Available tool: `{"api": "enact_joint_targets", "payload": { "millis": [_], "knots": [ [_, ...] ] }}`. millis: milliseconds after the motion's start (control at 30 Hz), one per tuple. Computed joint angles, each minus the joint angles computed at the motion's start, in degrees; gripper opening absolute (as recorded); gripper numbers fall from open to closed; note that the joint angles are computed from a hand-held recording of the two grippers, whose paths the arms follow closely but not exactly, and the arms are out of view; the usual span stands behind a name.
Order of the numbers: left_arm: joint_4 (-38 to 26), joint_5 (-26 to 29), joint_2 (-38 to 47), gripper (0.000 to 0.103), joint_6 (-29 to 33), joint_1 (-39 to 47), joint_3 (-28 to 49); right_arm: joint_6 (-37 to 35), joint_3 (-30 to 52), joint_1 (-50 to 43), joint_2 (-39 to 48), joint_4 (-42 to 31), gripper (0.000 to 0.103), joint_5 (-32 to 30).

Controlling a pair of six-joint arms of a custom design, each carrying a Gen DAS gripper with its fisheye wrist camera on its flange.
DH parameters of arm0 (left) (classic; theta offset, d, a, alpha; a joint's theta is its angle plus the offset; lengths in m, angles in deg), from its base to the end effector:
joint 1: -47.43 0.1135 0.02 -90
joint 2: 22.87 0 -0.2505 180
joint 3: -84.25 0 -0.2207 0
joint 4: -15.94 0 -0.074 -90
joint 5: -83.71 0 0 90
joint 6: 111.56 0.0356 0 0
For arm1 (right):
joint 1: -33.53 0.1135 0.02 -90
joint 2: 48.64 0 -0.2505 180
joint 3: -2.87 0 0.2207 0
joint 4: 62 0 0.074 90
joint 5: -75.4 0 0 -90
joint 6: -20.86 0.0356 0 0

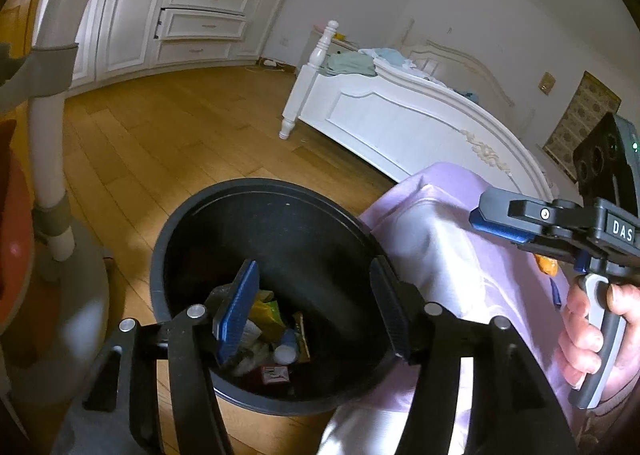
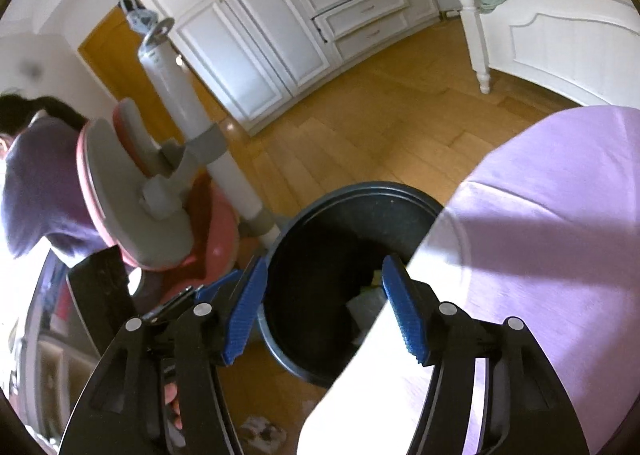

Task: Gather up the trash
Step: 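Carry the nozzle and cup over the black bin and release both, then grasp the orange packet with the left tool while the right tool grasps the blue strip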

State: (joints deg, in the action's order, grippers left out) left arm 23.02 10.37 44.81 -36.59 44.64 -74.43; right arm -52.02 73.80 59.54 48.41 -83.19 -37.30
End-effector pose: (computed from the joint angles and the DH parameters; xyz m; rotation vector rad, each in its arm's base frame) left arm 0.1602 -0.0180 0.1171 -0.0851 2.2674 -0.4936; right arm 0.2828 0.1533 0.1864 -0.3843 2.4454 0.8152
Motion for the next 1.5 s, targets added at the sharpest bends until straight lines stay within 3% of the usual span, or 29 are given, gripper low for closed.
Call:
{"api": "enact_joint_targets", "payload": {
  "millis": [367,400,600,667,800,867,1067,1233,1367,1400,1433,1467,1500],
  "knots": [
    [-8.71,-9.03,-3.89,0.067,-4.12,-18.57,6.97,-0.32,-15.9,-14.14,-13.5,2.7,0.061,-7.97],
    [-9.03,-10.32,-3.41,0.073,-4.58,-20.98,7.97,-1.14,-16.68,-16.33,-14.7,2.04,0.061,-9.21],
    [-10.85,-17.41,5.15,0.075,-5.28,-36.43,18.07,-10.61,-20.26,-32.61,-23.25,-6.27,0.061,-16.53],
    [-11.18,-18.78,9.66,0.08,-4.74,-40.37,22.23,-15.66,-20.63,-39.35,-25.1,-10.2,0.061,-18.97],
    [-12.92,-20.57,19.73,0.084,-2.72,-47.09,32.67,-28.68,-19.35,-55.75,-24.89,-19.44,0.061,-23.43],
    [-14.0,-20.58,24.91,0.084,-1.6,-49.55,38.63,-35.31,-18.0,-64.58,-22.71,-23.68,0.074,-25.54],
    [-20.09,-18.05,42.25,0.084,2.66,-53.36,59.95,-49.64,-12.76,-81.86,-12.84,-31.3,0.074,-27.72],
    [-30.33,-15.72,58.12,0.084,5.39,-54.51,82.3,-53.32,-11.03,-86.3,-7.99,-31.6,0.074,-25.68],
    [-37.06,-16.42,67.16,0.083,5.13,-55.42,95.85,-55.42,-9.53,-86.51,-5.46,-33.62,0.074,-24.67],
    [-38.5,-16.38,69.22,0.081,5.04,-55.37,98.92,-55.86,-9.78,-86.08,-5.82,-33.0,0.074,-23.76],
    [-39.37,-16.61,70.35,0.063,4.85,-55.45,100.61,-55.9,-10.37,-85.55,-6.39,-32.15,0.074,-23.0],
    [-41.22,-16.84,71.97,0.055,4.25,-55.15,102.99,-56.06,-10.73,-85.2,-6.62,-31.71,0.074,-22.43],
    [-41.45,-16.43,72.71,0.054,3.23,-54.9,103.98,-56.09,-10.7,-84.7,-6.53,-31.56,0.074,-21.86]
  ]
}}
